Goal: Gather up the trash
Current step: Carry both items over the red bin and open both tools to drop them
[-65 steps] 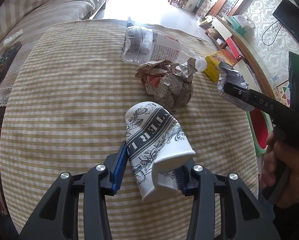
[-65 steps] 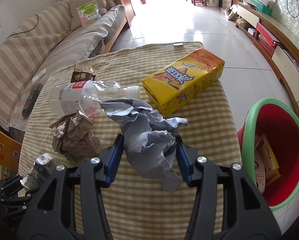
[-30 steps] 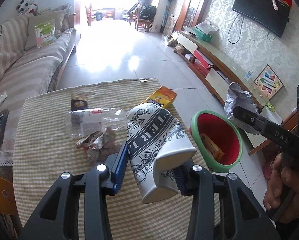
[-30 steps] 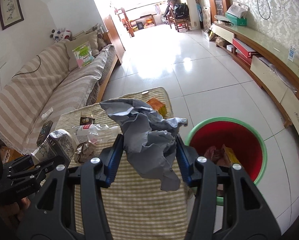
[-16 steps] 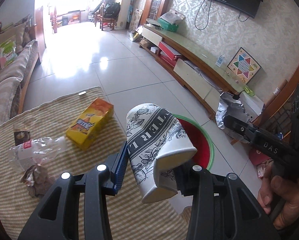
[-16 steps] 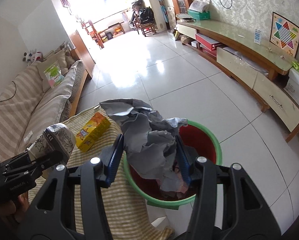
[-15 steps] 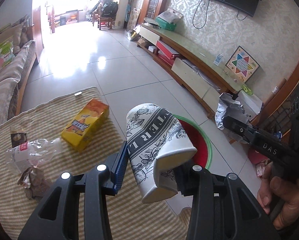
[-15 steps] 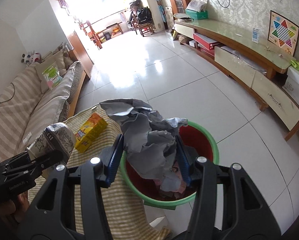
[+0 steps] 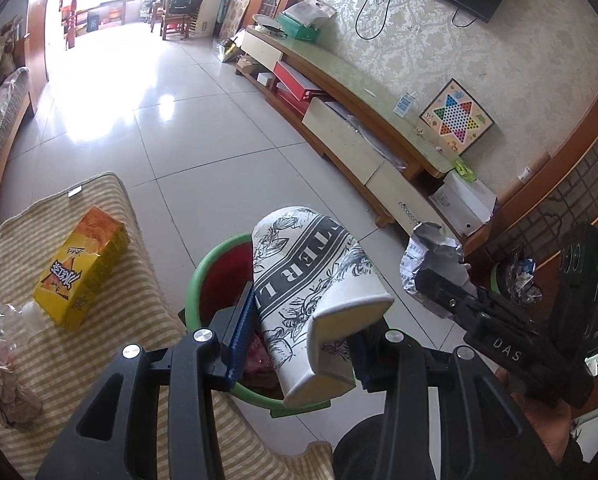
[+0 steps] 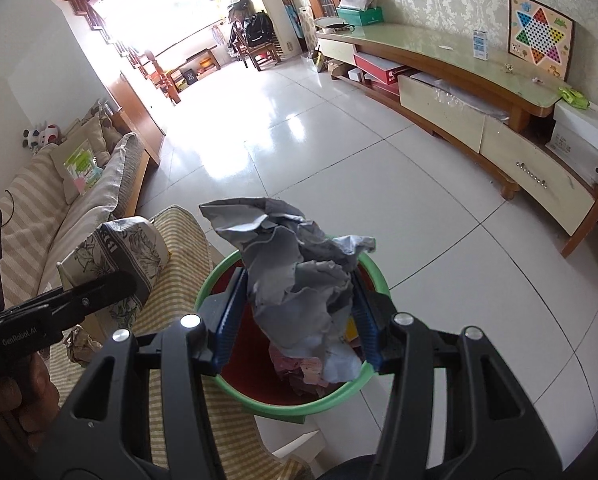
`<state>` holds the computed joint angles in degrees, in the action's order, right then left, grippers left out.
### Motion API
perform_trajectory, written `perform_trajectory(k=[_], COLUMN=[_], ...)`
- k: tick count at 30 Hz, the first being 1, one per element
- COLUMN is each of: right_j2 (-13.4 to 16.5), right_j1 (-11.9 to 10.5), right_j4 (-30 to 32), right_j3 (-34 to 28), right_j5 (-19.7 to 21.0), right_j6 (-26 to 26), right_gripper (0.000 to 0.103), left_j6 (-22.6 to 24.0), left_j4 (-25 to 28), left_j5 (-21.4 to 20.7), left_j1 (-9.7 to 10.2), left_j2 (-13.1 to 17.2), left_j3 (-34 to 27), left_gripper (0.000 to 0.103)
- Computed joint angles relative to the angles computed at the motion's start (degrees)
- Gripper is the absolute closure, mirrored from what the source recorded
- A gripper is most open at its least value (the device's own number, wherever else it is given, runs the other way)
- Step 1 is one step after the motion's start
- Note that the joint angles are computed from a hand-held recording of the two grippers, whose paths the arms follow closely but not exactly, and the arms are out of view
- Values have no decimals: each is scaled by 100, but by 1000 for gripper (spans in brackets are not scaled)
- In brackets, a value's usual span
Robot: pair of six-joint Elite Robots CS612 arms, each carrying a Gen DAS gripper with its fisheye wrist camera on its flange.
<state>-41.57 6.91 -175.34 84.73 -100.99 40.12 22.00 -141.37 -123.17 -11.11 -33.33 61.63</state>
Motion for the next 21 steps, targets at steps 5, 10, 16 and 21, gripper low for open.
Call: perform_trajectory(k=[5,10,16,21], right_j2=[47,90,122,144], right_j1=[-17,-16,-27,-36], right_j4=[29,66,102,87], right_j3=[-50,-112,-181,-233], right_j5=[102,159,224,258], right_j6=[-9,-60,-115,-213], right_gripper=[54,54,54,47], left_j6=[-27,-194,-596,-685], left_j4=[256,464,341,91], left_j5=[-52,-292,-687,-744], left_j1=[-6,46,134,182], left_j2=[92,213,306,280], left_j3=[-161,-381,-526,-496], left_gripper=[64,63,38,27])
